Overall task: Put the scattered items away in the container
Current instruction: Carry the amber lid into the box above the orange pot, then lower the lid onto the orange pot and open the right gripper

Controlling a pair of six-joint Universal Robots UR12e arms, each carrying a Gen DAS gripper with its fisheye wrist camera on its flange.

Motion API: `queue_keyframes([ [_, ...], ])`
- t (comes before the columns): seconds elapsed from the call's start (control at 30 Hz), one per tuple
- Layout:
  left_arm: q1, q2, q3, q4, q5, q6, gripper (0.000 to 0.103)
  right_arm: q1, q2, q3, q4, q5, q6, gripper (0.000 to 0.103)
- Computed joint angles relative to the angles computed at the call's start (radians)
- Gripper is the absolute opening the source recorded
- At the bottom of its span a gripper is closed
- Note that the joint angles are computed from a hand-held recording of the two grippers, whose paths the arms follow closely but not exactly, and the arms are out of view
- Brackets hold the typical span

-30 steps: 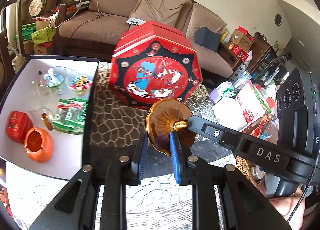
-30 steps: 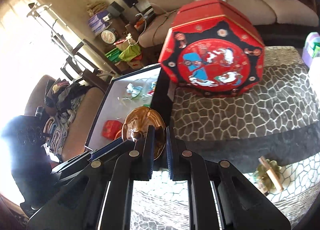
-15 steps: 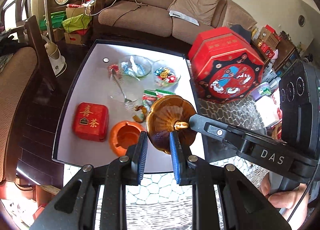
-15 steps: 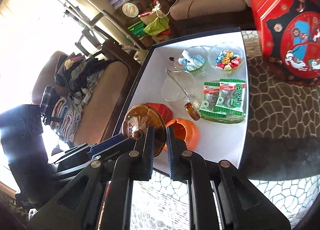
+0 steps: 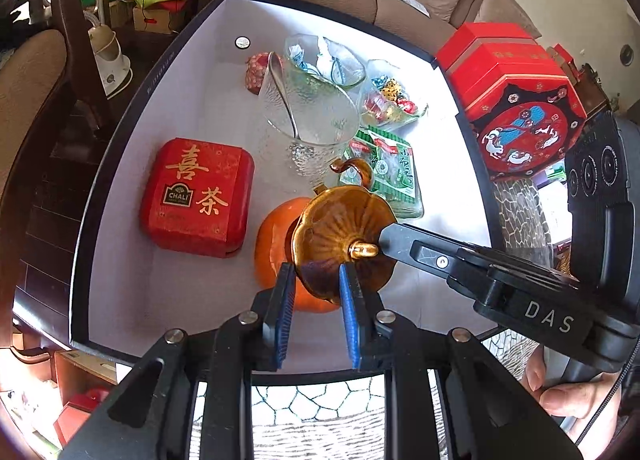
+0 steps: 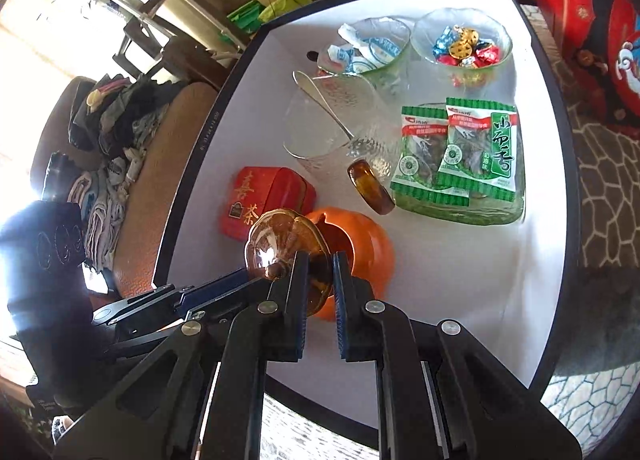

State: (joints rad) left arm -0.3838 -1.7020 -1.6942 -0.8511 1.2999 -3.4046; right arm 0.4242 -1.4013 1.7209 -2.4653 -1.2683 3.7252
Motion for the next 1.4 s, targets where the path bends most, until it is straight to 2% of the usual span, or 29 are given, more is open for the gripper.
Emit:
queue_keyframes([
  [0.1,-0.001,-0.007,0.006,-0.009,0.009,0.005,0.022,0.000,0.008,-0.008,0.022,0.000,0.003,0.012],
  [0.37,-0.021,-0.039,0.055,-0.113,0.073,0.063,0.022,0.000,0.020,-0.025,0.070,-0.009,-0.004,0.012],
  [0.73,-0.033,-0.056,0.085,-0.155,0.120,0.094,0.022,-0.001,0.030,-0.026,0.082,-0.008,-0.009,0.012],
  [0.83,-0.031,-0.057,0.089,-0.166,0.115,0.088,0.022,0.009,0.037,-0.048,0.123,-0.040,-0.030,0.012],
  [0.9,-0.030,-0.057,0.090,-0.176,0.112,0.081,0.022,0.020,0.043,-0.069,0.158,-0.075,-0.057,0.016],
  [0.97,-0.028,-0.053,0.084,-0.172,0.109,0.073,0.022,0.027,0.048,-0.084,0.183,-0.096,-0.075,0.018],
  [1.07,-0.023,-0.046,0.075,-0.158,0.101,0.065,0.022,0.028,0.045,-0.080,0.172,-0.097,-0.071,0.021],
  [1.23,-0.020,-0.042,0.072,-0.144,0.107,0.060,0.022,0.021,0.038,-0.058,0.107,-0.079,-0.064,0.018],
  [1.4,-0.016,-0.038,0.066,-0.130,0.094,0.050,0.022,0.020,0.042,-0.075,0.141,-0.070,-0.077,0.015],
])
